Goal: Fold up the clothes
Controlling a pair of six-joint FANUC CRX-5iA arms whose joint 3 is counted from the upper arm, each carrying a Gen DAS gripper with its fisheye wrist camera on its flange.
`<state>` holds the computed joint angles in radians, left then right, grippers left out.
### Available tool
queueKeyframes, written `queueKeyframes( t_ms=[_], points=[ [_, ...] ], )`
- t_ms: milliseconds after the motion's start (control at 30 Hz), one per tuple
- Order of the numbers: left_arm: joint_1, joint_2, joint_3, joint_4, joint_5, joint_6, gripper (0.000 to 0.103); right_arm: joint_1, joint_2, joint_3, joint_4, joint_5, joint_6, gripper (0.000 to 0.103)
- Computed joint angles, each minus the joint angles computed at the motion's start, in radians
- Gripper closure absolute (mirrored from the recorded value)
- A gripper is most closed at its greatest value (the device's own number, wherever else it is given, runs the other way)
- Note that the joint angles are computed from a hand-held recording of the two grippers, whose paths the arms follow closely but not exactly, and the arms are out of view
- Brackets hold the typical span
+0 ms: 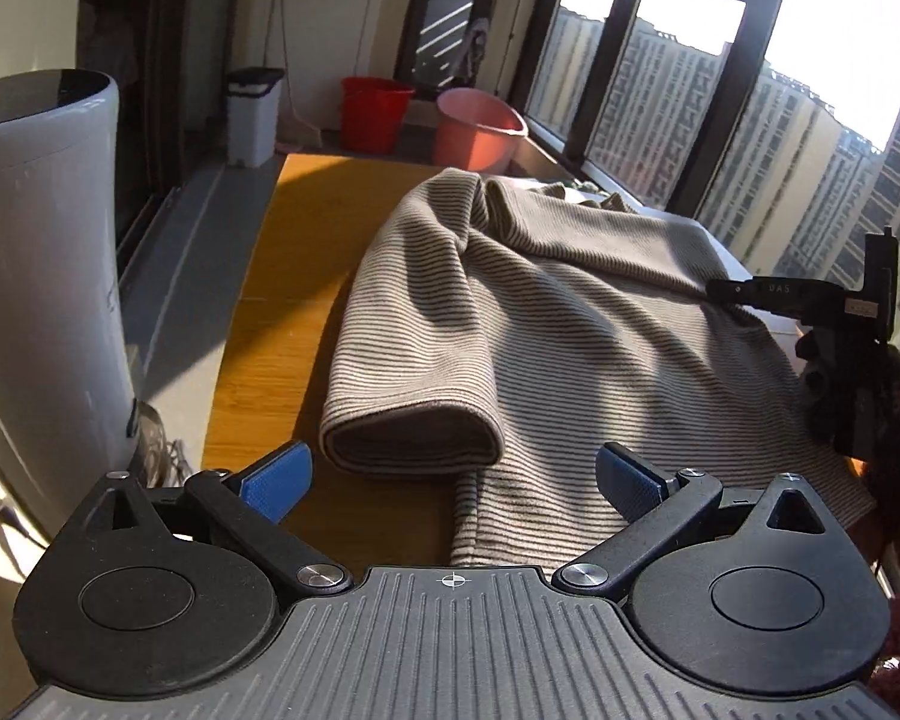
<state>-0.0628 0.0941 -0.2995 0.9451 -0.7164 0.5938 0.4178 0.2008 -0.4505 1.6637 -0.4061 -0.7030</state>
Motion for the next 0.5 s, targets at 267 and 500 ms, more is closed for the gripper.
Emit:
queueKeyframes(
  t_ms=[267, 500],
  points=[
    [-0.025, 0.132, 0.02, 0.289, -0.054, 0.142, 0.037, 0.126, 0.055, 0.077, -0.125, -0.218, 0.293, 0.076],
    [-0.062, 0.154, 0.035, 0.391, 0.109, 0.057, 0.082, 0.224, 0.078, 0.141, 0.023, -0.157, 0.5, 0.075]
  ],
)
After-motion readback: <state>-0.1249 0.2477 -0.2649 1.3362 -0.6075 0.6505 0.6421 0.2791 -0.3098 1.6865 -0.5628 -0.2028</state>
